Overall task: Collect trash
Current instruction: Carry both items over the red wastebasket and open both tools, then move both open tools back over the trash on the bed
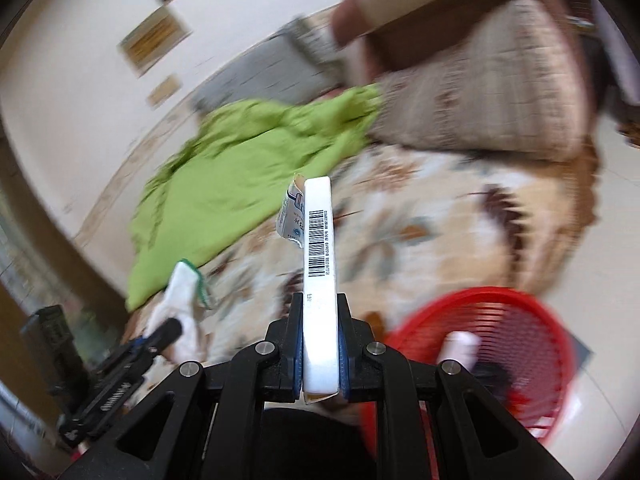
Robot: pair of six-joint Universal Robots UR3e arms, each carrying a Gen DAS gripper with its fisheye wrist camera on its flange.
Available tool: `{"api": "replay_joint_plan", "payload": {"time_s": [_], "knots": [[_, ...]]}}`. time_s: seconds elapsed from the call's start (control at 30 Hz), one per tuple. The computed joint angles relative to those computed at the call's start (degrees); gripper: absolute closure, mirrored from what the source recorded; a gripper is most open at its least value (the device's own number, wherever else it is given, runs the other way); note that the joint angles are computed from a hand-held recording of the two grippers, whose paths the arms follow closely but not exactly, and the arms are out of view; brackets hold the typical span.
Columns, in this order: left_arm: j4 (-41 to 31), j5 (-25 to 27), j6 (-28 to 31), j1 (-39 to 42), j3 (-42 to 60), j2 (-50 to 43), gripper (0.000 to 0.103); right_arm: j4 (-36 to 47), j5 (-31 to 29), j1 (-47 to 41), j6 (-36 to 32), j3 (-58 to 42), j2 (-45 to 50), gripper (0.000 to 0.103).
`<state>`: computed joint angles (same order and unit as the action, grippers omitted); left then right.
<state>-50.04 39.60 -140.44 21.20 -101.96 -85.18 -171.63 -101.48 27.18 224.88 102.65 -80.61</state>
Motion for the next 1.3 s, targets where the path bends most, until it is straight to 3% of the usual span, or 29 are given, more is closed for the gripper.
{"api": "replay_joint_plan", "payload": {"time_s": [0.2, 0.43, 0.47, 0.53, 0.57, 0.67, 0.97, 1.3], "knots": [[-1.46, 3.33, -3.43, -11.97, 5.25, -5.4, 0.082, 2.02, -3.03, -3.31, 3.19, 13.9, -13.0, 0.089], [-3.61, 6.87, -4.25, -20.45, 9.49, -10.6, 0.081, 1.72, -0.34, -7.62, 4.33, 21.35, -18.28, 0.087], [-4.36, 6.97, -3.8, -20.87, 9.88, -10.92, 0.076, 1.43, 0.5, -8.35, 4.41, 22.01, -18.34, 0.087], [-4.63, 7.8, -3.99, -21.82, 10.64, -11.65, 0.05, 1.93, 1.41, -9.26, 4.63, 22.68, -18.36, 0.086], [-3.49, 7.53, -4.44, -21.32, 9.64, -10.98, 0.041, 2.04, 1.72, -9.72, 4.76, 23.18, -18.54, 0.086], [-2.91, 6.1, -4.1, -19.12, 8.14, -9.5, 0.041, 1.67, 2.67, -10.6, 5.62, 24.25, -18.83, 0.074], [-6.91, 3.42, -2.41, -9.73, 8.25, -7.39, 0.04, 2.8, -0.04, -7.2, 3.71, 17.54, -14.79, 0.073], [-8.72, 2.61, 2.51, 3.46, 6.73, -6.25, 0.04, 3.69, 6.55, -3.15, -0.18, 0.31, 1.43, 0.068]]}}
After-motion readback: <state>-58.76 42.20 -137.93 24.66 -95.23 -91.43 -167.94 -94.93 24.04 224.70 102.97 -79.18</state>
